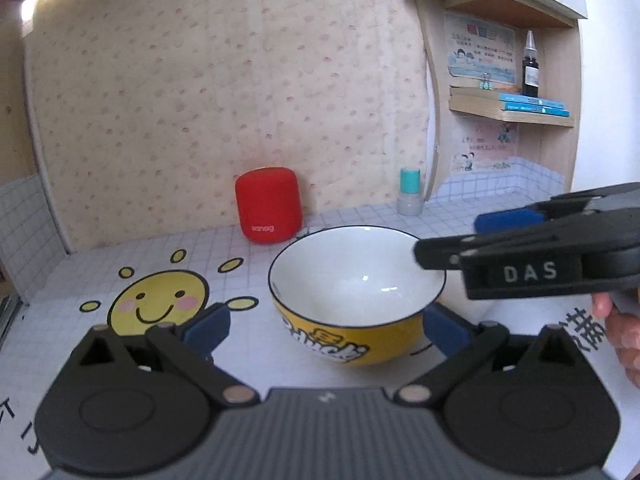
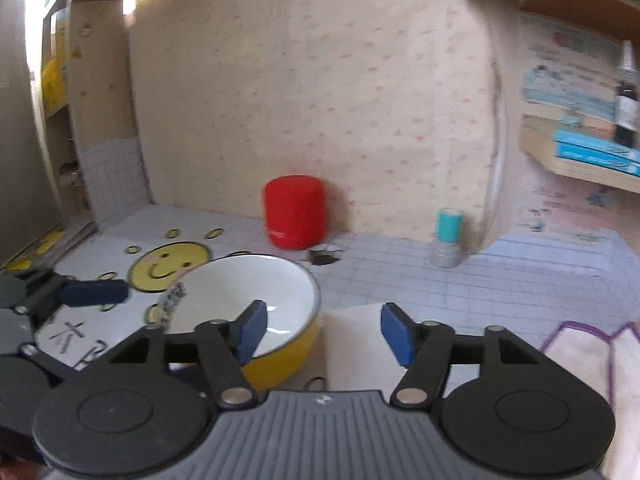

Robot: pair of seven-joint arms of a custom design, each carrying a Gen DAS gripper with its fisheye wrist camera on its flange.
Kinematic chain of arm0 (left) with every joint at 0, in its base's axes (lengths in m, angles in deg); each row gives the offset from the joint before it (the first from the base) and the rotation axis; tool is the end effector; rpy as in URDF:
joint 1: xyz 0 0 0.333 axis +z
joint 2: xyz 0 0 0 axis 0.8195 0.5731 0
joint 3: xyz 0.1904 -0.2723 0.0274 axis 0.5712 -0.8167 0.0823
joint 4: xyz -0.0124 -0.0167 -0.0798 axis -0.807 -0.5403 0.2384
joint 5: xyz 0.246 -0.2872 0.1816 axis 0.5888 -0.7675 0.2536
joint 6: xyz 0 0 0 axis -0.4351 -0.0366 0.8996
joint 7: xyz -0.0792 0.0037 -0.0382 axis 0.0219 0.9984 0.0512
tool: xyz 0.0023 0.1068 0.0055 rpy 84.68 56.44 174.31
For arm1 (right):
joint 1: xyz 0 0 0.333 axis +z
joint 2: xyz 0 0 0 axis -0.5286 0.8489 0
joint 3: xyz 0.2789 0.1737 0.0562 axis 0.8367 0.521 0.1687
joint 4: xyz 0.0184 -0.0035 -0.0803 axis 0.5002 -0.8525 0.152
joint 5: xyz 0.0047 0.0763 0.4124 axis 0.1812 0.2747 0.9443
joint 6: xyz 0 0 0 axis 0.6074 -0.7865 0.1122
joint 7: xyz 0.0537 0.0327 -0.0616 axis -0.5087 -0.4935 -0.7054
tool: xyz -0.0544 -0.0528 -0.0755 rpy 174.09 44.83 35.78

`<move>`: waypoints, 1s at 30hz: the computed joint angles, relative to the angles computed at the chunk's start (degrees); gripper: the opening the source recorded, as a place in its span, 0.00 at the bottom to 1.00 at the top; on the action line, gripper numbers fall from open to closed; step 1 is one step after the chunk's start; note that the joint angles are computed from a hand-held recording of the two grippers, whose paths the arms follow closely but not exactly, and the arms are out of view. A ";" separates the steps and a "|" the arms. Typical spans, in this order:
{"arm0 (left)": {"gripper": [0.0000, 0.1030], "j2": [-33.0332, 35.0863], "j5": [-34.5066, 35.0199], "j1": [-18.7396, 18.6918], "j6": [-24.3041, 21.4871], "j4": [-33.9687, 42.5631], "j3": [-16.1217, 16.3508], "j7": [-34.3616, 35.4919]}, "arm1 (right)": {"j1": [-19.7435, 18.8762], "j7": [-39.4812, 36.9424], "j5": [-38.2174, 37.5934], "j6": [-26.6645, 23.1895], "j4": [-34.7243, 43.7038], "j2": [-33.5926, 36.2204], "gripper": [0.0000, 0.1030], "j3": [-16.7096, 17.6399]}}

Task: Clean bowl
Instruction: 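Lower the white sponge onto the table beside the bowl and open the right tool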

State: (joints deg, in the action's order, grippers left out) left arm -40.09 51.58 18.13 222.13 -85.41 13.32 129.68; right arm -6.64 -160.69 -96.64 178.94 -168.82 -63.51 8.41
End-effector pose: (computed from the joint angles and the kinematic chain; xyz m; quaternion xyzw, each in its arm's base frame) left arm 0.6616 -0.4979 0.3945 -0.3438 0.7969 -0.4337 0.2422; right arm 0.6057 0.3116 0.4035 -0.5677 0.6472 -0.3813 0.3368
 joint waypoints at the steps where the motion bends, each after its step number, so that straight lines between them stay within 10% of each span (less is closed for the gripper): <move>1: 1.00 -0.19 0.03 -0.29 0.60 -0.36 0.54 -0.22 | 0.33 0.79 -0.57 -0.89 -0.72 -0.57 0.63 -0.03; 21: 1.00 7.22 -1.09 2.80 -5.19 13.96 -1.31 -1.50 | -0.74 6.31 1.09 -7.59 -5.14 -1.15 0.70 1.67; 30: 1.00 16.46 0.04 6.70 -12.29 29.69 -9.41 5.11 | 0.07 2.25 5.89 -8.64 -2.86 0.61 0.79 0.60</move>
State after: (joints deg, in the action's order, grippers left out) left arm -23.63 51.63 24.83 209.84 -55.72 3.90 134.79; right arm -6.57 -158.43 -90.75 170.30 -171.67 -62.90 9.01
